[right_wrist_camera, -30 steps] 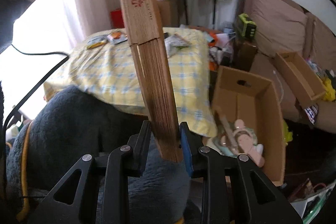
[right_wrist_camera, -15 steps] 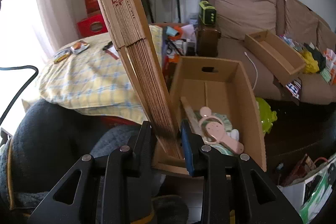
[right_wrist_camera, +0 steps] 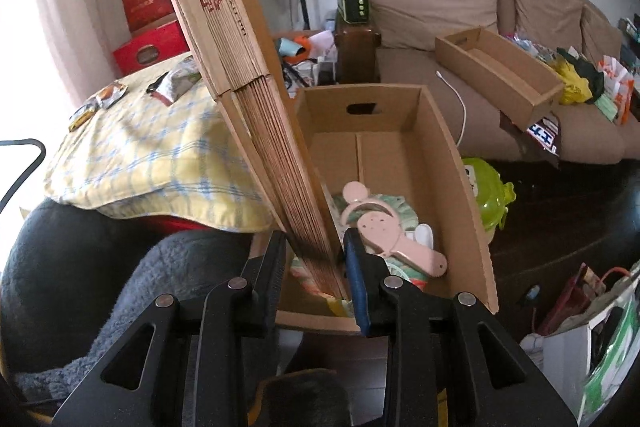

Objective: Organize objects
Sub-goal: 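Carry the wooden fan over the cardboard box and lower it inside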

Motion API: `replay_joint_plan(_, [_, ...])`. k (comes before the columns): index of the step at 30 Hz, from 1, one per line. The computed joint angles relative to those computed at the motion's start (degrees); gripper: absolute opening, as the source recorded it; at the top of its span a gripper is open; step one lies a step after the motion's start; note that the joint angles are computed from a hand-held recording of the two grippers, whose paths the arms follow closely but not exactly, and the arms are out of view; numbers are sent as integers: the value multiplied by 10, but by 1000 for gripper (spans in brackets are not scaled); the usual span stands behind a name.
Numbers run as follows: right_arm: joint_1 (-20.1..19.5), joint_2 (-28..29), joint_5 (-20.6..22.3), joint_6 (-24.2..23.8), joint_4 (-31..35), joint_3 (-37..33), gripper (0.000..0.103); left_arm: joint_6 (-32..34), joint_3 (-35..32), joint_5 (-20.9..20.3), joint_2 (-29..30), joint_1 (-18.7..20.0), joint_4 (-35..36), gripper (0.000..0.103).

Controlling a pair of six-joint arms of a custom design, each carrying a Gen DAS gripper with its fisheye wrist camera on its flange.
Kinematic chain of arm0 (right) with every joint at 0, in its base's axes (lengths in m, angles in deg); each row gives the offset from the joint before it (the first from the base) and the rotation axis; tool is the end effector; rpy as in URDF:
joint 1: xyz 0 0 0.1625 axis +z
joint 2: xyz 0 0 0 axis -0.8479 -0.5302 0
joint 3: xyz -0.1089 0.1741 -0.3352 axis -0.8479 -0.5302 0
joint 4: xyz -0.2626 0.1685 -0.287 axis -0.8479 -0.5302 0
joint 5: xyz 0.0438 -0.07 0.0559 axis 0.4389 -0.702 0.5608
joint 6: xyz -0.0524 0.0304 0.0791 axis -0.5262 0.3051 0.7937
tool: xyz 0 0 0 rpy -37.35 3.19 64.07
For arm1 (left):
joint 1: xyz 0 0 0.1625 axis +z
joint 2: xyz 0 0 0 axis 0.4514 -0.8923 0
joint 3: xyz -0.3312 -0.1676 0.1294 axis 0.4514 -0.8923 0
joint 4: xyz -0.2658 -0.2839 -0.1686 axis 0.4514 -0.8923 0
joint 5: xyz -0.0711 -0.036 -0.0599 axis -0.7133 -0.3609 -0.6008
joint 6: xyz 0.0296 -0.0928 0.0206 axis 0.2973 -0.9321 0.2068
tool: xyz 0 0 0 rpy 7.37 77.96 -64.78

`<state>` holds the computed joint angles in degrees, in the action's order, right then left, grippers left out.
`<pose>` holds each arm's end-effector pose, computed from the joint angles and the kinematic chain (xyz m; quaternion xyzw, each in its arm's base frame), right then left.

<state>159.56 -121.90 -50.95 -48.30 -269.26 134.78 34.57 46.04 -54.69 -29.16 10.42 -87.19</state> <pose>0.1790 -0.4902 0.1776 0.1419 -0.8861 0.3225 0.3013 -0.4141 -0.5788 0.1907 0.2630 0.8351 -0.4176 0.2429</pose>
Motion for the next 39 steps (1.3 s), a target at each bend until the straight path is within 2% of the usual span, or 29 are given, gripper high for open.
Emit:
replay_joint_plan(12, [-37, -10, 5, 15, -3, 11, 29, 7, -35, -18, 53, 7, 17, 22])
replay_joint_plan(16, [-48, -13, 10, 25, -1, 15, 29, 5, -40, -51, 56, 10, 29, 21])
replay_joint_plan(23, [-65, -20, 14, 39, 10, 19, 29, 16, -62, -67, 80, 10, 62, 22])
replay_joint_plan(31, [-86, -34, 15, 54, 12, 29, 29, 16, -75, -91, 101, 13, 62, 22])
replay_joint_plan(39, [-95, -43, 14, 56, 14, 33, 29, 15, -65, -103, 96, 12, 63, 22])
